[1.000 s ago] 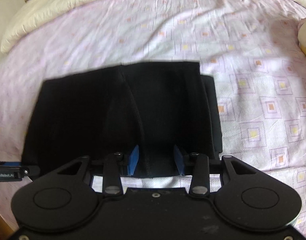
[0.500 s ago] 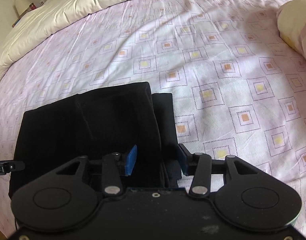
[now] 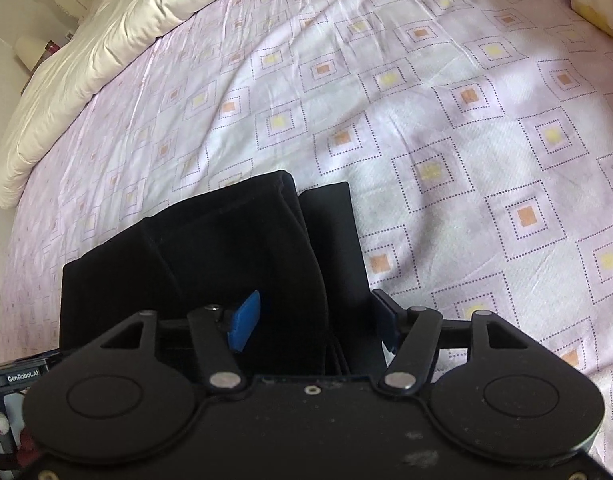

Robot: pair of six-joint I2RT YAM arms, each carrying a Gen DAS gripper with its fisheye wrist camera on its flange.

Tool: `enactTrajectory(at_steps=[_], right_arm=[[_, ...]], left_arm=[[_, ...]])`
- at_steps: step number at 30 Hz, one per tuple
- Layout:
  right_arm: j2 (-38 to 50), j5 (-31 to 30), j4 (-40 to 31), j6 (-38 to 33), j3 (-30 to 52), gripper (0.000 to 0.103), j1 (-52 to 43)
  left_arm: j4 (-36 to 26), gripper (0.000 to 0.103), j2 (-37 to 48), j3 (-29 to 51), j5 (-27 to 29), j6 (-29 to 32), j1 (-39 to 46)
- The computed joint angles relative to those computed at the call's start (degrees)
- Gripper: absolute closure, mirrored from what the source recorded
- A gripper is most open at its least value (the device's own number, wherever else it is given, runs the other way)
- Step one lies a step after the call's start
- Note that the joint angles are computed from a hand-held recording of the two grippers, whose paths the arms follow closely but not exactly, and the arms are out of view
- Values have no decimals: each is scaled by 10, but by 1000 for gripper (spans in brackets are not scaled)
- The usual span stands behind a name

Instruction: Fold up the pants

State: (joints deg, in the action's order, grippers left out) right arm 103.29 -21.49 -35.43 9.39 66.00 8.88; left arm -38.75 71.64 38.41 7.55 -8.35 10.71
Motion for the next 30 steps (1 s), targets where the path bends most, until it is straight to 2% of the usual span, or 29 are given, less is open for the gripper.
enactTrajectory(at_steps=[2, 3, 4, 6, 7, 13, 15, 17, 20, 23, 27, 30], right_arm=[[-2, -9, -7, -9, 1, 39, -2], [1, -10, -9, -12, 5, 44, -2], [-2, -9, -12, -13, 7, 50, -1], [-19, -7, -21, -16, 8, 71, 1], [-31, -5, -24, -16, 5, 77, 5], [-114, 18, -46, 1, 1, 80, 44], [-138, 14, -53, 13, 4, 80, 59], [-154, 18, -58, 27, 10, 80, 85], [-167, 27, -61, 68, 23, 80, 135], [-159, 39, -53, 125, 45, 80, 205], [-113, 65, -33, 194, 102, 80, 315], [-51, 80, -22, 232, 172, 80, 388]], left_arm=[[7, 16, 1, 3, -4, -7, -11], [7, 35, -1, 6, -7, -13, -14], [1, 58, -7, 11, -6, -20, -12], [-17, 80, -22, 21, 14, -32, 4], [-25, 82, -30, 25, 18, -35, 7], [-74, 87, -109, 49, -21, -18, -32], [-95, 90, -134, 58, -14, 2, -14], [-120, 90, -155, 67, 19, 39, 37], [-160, 90, -169, 81, 75, 130, 155], [-193, 90, -151, 104, 124, 251, 295], [-238, 90, -70, 174, 174, 416, 485], [-257, 90, 15, 245, 189, 500, 581]])
